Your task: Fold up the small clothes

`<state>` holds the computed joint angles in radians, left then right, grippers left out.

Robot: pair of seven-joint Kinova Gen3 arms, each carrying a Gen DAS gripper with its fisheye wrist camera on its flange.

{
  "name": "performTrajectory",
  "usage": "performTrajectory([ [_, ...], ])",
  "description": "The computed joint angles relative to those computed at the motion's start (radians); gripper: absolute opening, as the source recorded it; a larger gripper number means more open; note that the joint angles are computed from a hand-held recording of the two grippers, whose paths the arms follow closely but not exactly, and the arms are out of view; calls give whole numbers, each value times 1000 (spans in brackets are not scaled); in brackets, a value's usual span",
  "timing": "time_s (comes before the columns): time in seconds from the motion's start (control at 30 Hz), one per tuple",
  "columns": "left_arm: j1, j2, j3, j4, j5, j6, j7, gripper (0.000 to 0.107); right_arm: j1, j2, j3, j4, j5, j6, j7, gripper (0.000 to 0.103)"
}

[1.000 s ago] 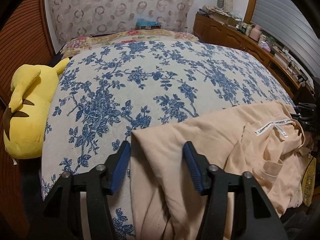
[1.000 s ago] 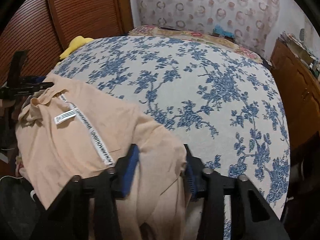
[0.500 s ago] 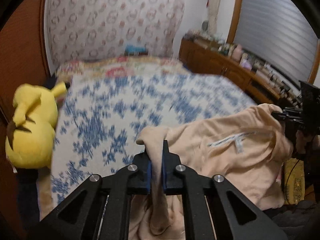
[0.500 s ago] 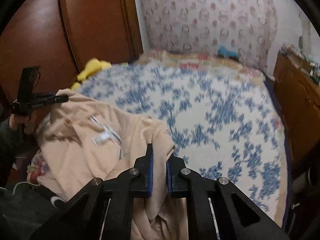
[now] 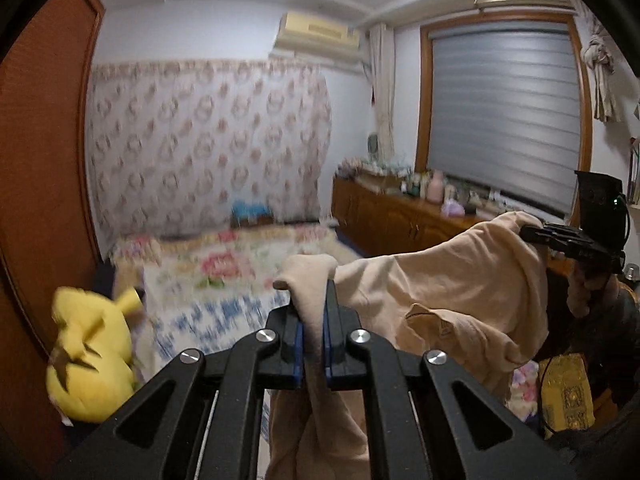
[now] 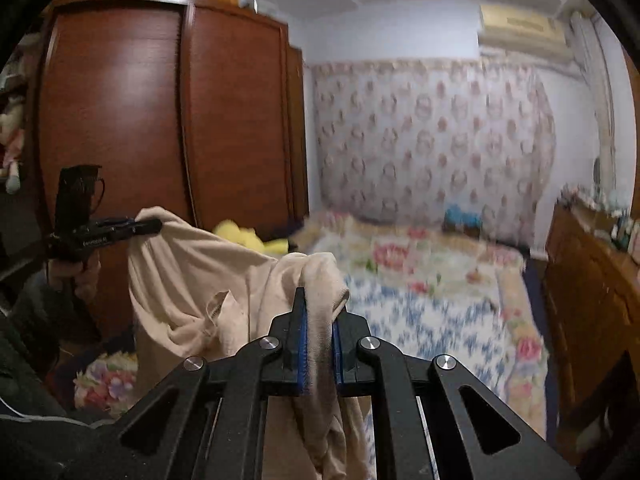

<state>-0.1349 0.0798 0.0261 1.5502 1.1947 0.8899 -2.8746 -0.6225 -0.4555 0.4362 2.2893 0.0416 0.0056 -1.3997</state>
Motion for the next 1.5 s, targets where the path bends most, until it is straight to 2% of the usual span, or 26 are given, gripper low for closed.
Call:
performTrajectory([
  [0.13,-25,-53,-31,-21,76,31,-27,8,114,-98,-133,-38,9,53,5,9],
  [0.23,-37,-92,-66,-44,141,53,-47,8,159,-165,-194,-74,0,95,26,9],
  [0.47,-32,-136,-122,-107,246,34,-83,8,246,-280,-305,-172,-6,173,64,9],
  [0.63,-29,-129,-139,-165,291,-2,-85,8,294,-305,-330,-250,-11,210,81,9],
  [0.73,-30,-107,-128,-200,279,-25,-69,8,309,-284,-326,-277,-14,209,87,9],
  [0.87,-16,-64,-84,-244,217,-86,-20,8,347,-227,-321,-292,-16,207,92,9],
  [0.93,-11,-48,-62,-278,169,-107,30,8,406,-177,-352,-292,-38,188,78,9],
  [1.07,3,21,-10,-334,58,-163,98,8,512,-101,-463,-348,-38,232,11,9],
  [1.3,50,213,69,-436,-179,-264,236,8,520,88,-439,-441,-28,304,-7,9],
  [1.43,102,348,79,-538,-328,-279,362,8,546,223,-447,-491,-18,316,-27,9],
  [1.5,145,428,51,-623,-409,-260,440,8,575,288,-479,-551,13,357,-67,9],
])
